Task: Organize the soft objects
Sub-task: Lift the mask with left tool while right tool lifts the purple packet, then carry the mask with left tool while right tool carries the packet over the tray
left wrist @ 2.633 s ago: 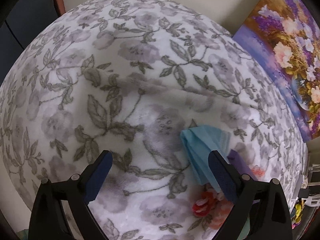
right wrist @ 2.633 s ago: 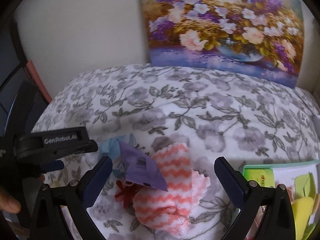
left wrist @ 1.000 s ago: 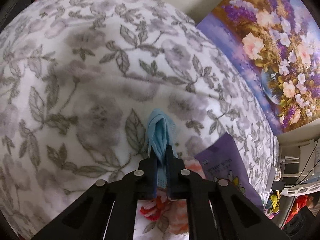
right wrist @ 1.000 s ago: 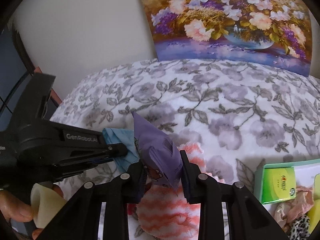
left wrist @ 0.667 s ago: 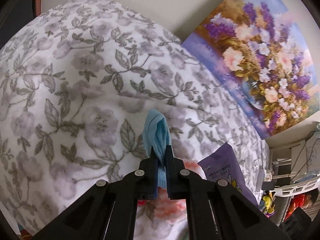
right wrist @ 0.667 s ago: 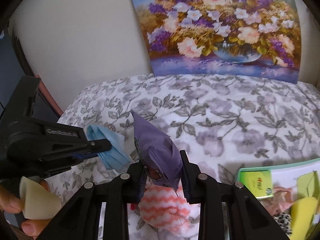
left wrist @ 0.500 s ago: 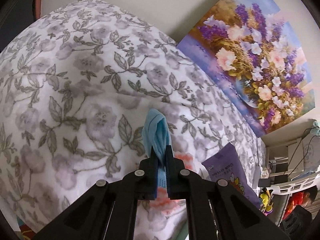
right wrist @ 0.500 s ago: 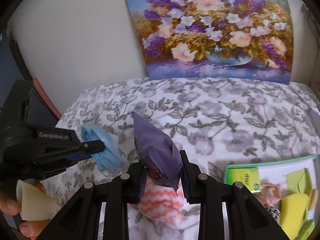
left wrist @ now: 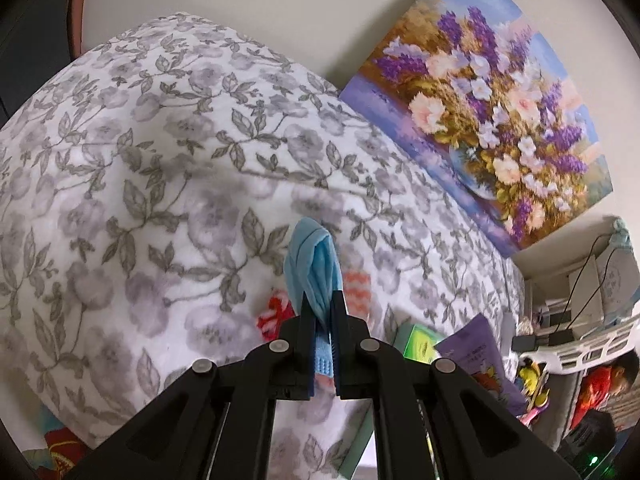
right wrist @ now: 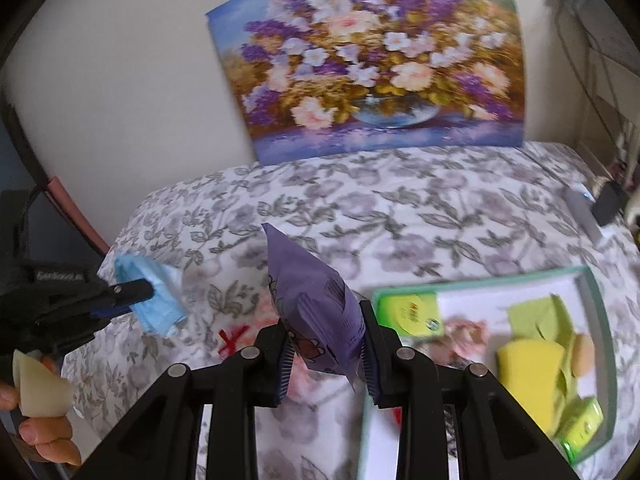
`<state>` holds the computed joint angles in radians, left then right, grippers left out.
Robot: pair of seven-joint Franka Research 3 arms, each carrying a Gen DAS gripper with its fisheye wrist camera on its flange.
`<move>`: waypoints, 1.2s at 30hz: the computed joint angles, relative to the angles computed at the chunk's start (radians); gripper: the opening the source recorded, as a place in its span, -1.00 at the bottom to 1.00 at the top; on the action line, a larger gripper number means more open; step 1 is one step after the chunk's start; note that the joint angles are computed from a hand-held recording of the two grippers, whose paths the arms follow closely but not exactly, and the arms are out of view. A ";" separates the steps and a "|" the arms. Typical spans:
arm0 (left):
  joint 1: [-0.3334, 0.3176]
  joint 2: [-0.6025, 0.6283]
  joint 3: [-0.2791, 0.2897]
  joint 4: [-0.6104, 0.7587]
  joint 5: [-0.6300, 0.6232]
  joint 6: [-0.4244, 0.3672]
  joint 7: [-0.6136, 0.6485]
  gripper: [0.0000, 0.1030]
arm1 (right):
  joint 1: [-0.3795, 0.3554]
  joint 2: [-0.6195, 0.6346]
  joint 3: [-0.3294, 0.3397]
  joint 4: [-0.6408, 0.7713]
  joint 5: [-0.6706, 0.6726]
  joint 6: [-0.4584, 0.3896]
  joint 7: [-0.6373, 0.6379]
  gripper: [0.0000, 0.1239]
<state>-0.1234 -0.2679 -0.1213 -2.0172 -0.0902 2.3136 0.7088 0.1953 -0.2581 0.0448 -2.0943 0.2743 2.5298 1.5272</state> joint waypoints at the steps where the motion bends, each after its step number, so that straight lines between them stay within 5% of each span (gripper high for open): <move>1: -0.005 -0.003 -0.003 -0.002 -0.003 -0.008 0.003 -0.88 | -0.005 -0.010 -0.002 -0.008 -0.003 -0.006 0.008 -0.50; 19: -0.126 0.043 -0.082 0.061 -0.008 -0.072 0.074 -0.88 | -0.146 -0.213 -0.045 -0.183 -0.043 -0.088 0.161 -0.50; 36: -0.239 0.323 -0.173 0.297 0.106 -0.262 0.101 -0.87 | -0.281 -0.140 -0.063 -0.172 -0.230 -0.170 0.268 -0.48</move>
